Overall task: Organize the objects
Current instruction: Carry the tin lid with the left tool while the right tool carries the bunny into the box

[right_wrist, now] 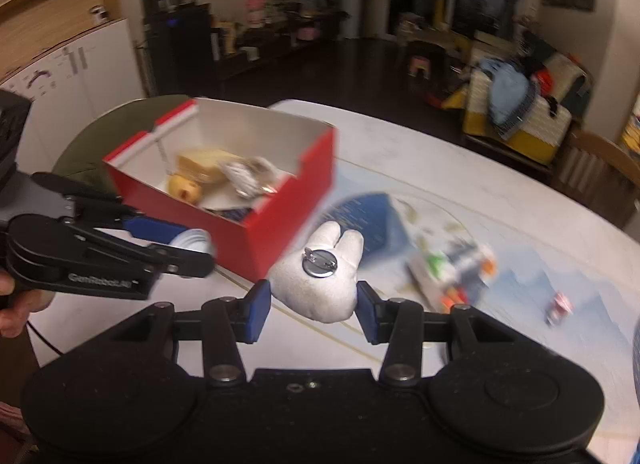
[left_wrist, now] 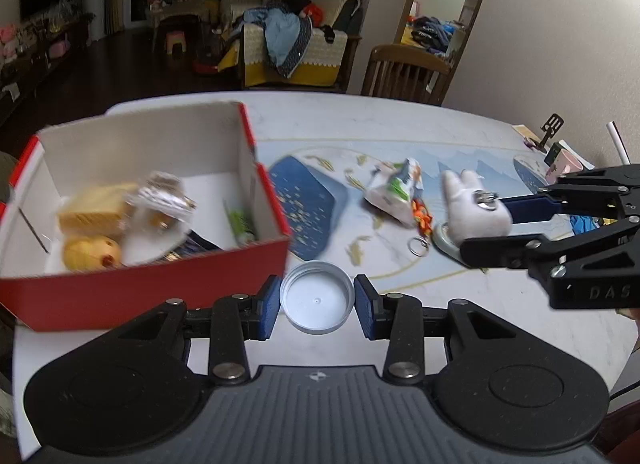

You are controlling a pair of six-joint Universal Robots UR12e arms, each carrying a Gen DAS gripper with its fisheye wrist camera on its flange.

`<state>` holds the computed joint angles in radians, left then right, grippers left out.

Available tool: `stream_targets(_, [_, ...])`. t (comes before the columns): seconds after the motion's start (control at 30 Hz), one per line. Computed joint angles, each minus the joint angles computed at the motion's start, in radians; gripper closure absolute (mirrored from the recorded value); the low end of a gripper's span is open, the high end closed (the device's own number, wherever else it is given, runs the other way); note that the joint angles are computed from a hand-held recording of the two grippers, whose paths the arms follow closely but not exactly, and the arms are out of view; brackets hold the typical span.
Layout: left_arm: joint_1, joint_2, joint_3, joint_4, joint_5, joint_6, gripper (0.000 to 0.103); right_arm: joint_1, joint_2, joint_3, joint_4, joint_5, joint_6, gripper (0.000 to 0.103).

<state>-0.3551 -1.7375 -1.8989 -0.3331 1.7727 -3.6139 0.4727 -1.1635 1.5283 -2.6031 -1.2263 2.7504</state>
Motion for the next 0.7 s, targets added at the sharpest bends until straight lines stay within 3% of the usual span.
stream_targets(0.2, [0.046, 0.046, -0.041, 0.014, 0.001, 0.077, 0.065, 0.066, 0.046, -0.064, -0.026, -0.052, -0.059, 0.058])
stream_targets(0.37, [0.088, 0.076, -0.066, 0.017, 0.002, 0.121, 0.065, 0.102, 0.093, -0.133, 0.013, -0.058, -0.083, 0.058])
stream_targets(0.7, [0.175, 0.091, -0.079, 0.002, 0.012, 0.190, 0.065, 0.143, 0.205, -0.311, 0.165, -0.086, 0.041, 0.058])
